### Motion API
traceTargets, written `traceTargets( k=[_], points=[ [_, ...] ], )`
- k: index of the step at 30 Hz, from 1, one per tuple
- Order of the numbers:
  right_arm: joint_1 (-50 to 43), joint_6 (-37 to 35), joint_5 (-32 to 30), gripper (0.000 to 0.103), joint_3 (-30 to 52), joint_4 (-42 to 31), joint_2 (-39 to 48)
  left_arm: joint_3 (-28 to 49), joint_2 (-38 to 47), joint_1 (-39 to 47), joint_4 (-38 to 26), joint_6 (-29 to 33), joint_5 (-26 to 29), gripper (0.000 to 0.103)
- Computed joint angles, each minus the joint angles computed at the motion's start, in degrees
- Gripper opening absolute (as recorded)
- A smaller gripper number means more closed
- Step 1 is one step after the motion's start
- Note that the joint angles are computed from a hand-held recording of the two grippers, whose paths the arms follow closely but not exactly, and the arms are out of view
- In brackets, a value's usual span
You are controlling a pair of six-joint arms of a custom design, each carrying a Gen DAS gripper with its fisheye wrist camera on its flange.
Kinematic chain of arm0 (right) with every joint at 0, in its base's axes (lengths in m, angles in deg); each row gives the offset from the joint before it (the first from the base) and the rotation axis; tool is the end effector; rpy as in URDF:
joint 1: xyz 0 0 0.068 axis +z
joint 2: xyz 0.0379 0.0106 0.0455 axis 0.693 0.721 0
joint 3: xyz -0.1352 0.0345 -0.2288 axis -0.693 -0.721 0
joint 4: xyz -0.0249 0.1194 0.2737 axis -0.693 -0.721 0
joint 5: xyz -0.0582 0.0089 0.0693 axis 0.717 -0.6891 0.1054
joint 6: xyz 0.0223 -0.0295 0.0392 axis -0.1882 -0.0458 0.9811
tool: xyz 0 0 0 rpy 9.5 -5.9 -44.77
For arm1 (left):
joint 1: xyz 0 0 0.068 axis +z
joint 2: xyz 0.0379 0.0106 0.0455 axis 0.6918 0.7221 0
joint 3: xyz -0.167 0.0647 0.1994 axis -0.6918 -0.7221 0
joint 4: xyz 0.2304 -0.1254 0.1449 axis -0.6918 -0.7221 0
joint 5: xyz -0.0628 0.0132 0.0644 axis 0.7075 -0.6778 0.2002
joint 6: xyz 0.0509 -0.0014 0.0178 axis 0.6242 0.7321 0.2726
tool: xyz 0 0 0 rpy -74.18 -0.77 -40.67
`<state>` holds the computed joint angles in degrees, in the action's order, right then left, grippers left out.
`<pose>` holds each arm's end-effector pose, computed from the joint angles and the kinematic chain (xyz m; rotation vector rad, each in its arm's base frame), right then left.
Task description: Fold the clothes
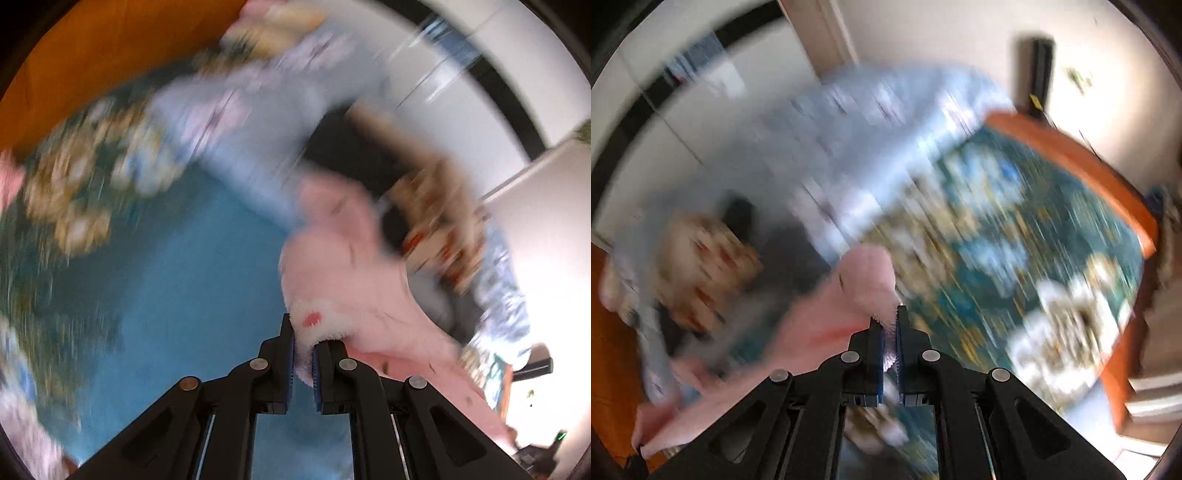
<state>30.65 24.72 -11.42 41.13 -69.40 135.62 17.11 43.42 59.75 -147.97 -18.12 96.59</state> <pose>0.2620 -0.0602 0.3394 0.8667 2.6183 0.0981 0.3497 0.0858 0.2876 -0.4660 2.7277 -0.5214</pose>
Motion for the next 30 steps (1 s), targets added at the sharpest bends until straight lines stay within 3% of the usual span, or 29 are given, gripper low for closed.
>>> traceTargets(
  k=[4, 7, 10, 13, 18, 20, 21, 24, 26, 30],
  points=[
    [-3.4, 3.9, -4.2, 0.005, -17.6, -0.7, -6.9, -6.2, 0.4, 2.2, -2.5, -0.3, -4.3, 0.008],
    [-2.8, 4.1, -5.1, 0.005, -20.9, -0.4, -6.8, -5.6, 2.0, 2.3, -3.4, -1.3, -4.7, 0.008],
    [-1.2, 3.8, -5.8, 0.005, -17.0, 1.0, -2.9, -1.1, 3.5, 1.0, -3.7, -2.0, -3.2, 0.008],
    [1.7, 5.0, -5.9, 0.005, -11.5, 3.0, -0.2, 9.7, 6.3, -0.4, -4.8, -2.2, 0.4, 0.008],
    [4.6, 5.1, -7.1, 0.005, 6.7, 4.0, 6.1, 30.5, 11.3, 2.1, -7.9, 1.0, 8.9, 0.008],
    [5.4, 4.3, -6.7, 0.005, 14.1, 3.6, 7.0, 33.4, 10.9, 4.4, -8.6, 3.7, 11.8, 0.008],
    [5.7, 3.9, -6.2, 0.005, 15.5, 3.4, 6.3, 33.0, 10.4, 5.5, -8.9, 5.3, 12.3, 0.009],
    [6.4, 3.2, -3.8, 0.005, 16.1, 2.2, 2.0, 22.4, 6.2, 8.1, -9.6, 11.5, 11.1, 0.01],
    [6.5, 3.9, -2.5, 0.005, 9.6, 0.8, -2.6, 12.3, 5.1, 8.5, -10.4, 16.0, 6.0, 0.01],
    [5.8, 6.4, -2.2, 0.005, -8.4, -1.7, -10.6, -1.6, 6.6, 8.5, -8.9, 17.8, -3.8, 0.008]
  ],
)
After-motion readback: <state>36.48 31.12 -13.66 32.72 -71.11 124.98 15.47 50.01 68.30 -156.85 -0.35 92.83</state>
